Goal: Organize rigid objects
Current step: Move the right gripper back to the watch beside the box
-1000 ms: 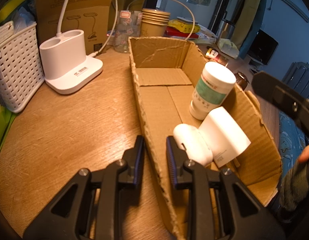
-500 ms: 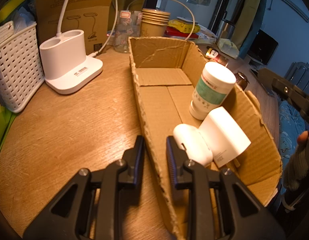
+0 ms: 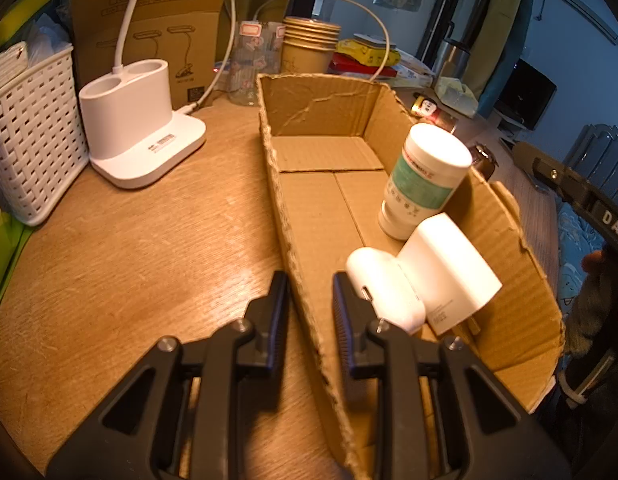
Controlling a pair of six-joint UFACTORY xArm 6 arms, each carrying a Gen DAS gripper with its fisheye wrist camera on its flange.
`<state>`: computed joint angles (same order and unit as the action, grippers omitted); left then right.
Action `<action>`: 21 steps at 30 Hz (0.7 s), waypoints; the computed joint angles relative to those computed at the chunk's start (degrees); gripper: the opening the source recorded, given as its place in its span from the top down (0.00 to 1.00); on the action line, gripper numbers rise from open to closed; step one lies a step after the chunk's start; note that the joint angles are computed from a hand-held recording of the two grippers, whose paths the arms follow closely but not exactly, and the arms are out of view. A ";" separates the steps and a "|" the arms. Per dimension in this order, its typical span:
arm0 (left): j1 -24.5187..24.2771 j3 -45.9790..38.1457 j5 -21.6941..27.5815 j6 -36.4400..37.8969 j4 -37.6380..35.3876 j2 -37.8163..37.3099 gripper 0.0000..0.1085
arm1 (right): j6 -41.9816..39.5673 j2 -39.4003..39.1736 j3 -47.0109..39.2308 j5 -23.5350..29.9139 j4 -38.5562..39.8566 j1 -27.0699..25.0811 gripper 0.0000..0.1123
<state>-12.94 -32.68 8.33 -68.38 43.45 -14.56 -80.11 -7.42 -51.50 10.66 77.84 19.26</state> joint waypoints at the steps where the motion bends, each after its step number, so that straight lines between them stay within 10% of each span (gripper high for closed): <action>1: 0.00 0.00 0.00 0.00 0.00 0.00 0.77 | 0.08 0.34 -0.20 -0.16 -0.09 -0.12 0.50; 21: -0.02 -0.01 0.03 -0.02 0.00 -0.01 0.77 | 2.69 8.55 -5.67 -0.25 -3.02 -3.08 0.50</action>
